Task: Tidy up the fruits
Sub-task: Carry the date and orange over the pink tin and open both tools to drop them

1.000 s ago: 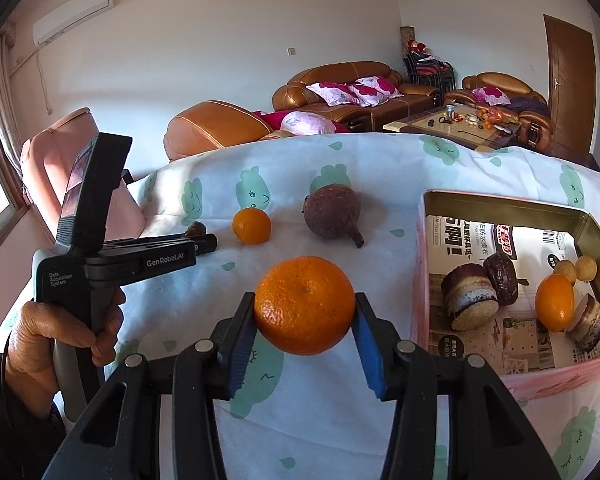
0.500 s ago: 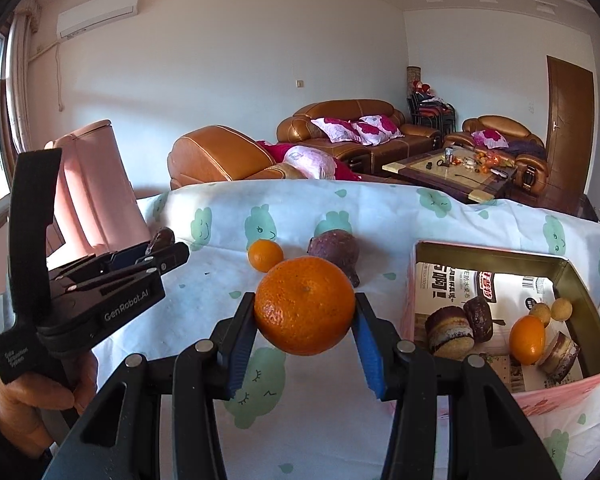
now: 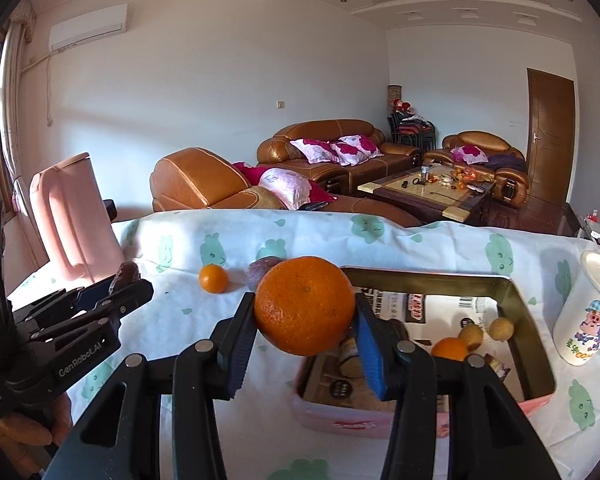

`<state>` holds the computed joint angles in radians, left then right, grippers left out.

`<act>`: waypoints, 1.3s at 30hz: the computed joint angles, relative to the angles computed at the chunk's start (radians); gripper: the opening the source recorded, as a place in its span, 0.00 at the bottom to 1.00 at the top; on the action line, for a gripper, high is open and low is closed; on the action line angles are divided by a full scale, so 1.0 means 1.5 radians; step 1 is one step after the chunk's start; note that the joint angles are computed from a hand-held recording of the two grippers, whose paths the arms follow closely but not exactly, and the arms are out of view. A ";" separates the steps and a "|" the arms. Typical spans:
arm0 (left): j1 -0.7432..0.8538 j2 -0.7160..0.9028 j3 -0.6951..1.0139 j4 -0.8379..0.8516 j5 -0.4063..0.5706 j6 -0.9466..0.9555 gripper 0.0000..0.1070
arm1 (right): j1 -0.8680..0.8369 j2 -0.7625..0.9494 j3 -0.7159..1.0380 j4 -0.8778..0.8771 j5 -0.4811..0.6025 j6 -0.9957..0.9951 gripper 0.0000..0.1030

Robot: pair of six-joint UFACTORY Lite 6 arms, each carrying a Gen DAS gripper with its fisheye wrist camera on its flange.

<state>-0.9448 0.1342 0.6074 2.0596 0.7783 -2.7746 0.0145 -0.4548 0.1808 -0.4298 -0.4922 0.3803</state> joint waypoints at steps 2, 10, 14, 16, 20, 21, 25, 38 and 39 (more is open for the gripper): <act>-0.012 0.022 0.031 0.002 -0.007 0.003 0.35 | -0.068 0.002 0.006 -0.091 -0.016 0.062 0.47; -0.053 0.132 0.196 -0.006 -0.040 0.055 0.35 | -0.284 0.062 0.057 -0.271 -0.090 0.132 0.47; -0.063 0.194 0.300 -0.020 -0.064 0.112 0.35 | -0.374 0.114 0.096 -0.317 -0.123 0.141 0.47; -0.063 0.231 0.359 -0.030 -0.087 0.142 0.35 | -0.404 0.148 0.120 -0.321 -0.132 0.136 0.47; -0.057 0.316 0.481 -0.077 -0.129 0.221 0.35 | -0.442 0.220 0.179 -0.336 -0.137 0.142 0.47; -0.055 0.336 0.512 -0.098 -0.140 0.246 0.35 | -0.448 0.237 0.193 -0.342 -0.136 0.144 0.47; -0.042 0.409 0.610 -0.158 -0.171 0.320 0.35 | -0.454 0.283 0.231 -0.360 -0.131 0.156 0.47; -0.027 0.525 0.763 -0.346 -0.194 0.516 0.35 | -0.382 0.405 0.298 -0.397 -0.097 0.170 0.48; -0.028 0.525 0.764 -0.349 -0.192 0.519 0.35 | -0.385 0.416 0.306 -0.416 -0.099 0.188 0.48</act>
<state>-0.9874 0.9215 1.7532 1.5368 0.4910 -1.9957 -0.5626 0.1690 0.6392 -1.0535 -0.6405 0.6622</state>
